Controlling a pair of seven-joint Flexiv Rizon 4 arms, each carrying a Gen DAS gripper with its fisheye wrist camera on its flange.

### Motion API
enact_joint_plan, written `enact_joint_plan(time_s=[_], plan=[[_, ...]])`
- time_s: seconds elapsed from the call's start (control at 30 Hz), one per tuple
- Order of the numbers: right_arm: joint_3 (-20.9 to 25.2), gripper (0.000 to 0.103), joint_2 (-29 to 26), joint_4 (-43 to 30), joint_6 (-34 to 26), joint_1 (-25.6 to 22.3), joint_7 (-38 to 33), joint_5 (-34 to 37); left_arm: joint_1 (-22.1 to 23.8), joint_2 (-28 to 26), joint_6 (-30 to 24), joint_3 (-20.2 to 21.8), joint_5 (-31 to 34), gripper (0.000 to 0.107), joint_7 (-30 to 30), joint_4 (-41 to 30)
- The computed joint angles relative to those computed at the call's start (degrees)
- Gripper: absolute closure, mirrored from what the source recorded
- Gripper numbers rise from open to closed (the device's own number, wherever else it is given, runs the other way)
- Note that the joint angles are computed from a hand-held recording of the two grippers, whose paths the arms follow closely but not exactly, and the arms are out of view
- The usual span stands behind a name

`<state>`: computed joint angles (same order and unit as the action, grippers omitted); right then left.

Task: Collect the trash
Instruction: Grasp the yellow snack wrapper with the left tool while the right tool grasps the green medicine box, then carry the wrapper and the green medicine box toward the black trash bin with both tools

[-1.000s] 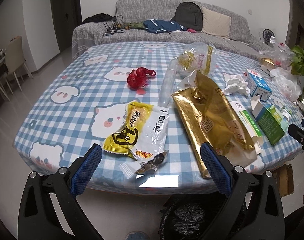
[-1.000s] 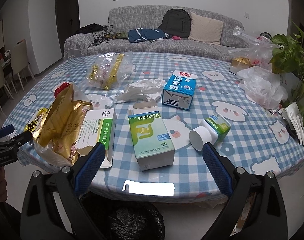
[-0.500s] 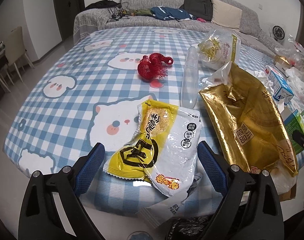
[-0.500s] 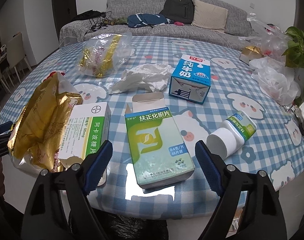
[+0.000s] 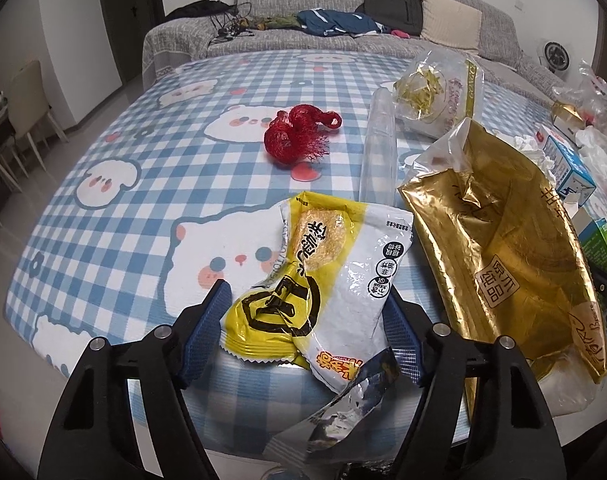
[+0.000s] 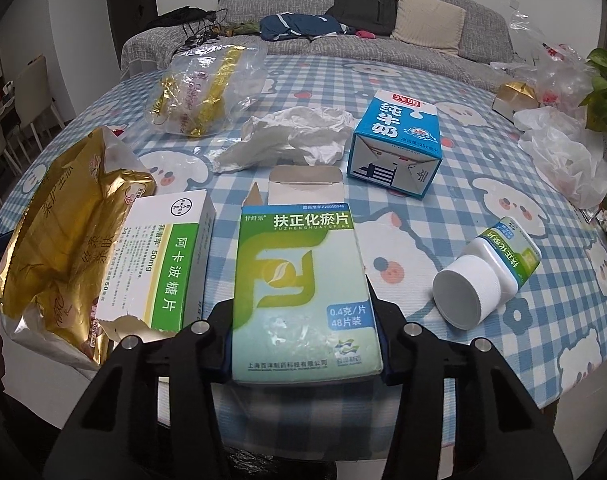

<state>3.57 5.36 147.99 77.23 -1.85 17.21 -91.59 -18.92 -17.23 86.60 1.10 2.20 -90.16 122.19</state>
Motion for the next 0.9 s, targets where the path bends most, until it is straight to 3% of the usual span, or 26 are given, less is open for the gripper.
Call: enact_joint_plan(time_s=[0.07,0.13,0.43,0.67,0.9], plan=[[-0.23,0.057,0.0,-0.01,0.4,-0.21,0.47,-0.82,-0.33,0.09,-0.18,0.3,0.22,0.044,-0.36,-0.1],[-0.31,0.057,0.06,0.02,0.57,-0.32,0.64,-1.12,-0.32,0.31,-0.24,0.16,0.4,0.056,-0.33,-0.02],[-0.4,0.057,0.26,0.0,0.51,-0.52,1.64,-1.55,-0.06,0.92,0.46,-0.29,-0.07,0.081,-0.36,0.71],[0.09,0.057,1.13,0.41,-0.3,-0.05,1.42,-0.33,-0.12,1.12,2.25,-0.47,0.01,0.086,0.61,1.59],[0.88,0.057,3.08,1.37,-1.33,0.68,0.39,2.05,1.81,2.91,2.47,-3.27,-3.12,0.087,2.88,3.9]])
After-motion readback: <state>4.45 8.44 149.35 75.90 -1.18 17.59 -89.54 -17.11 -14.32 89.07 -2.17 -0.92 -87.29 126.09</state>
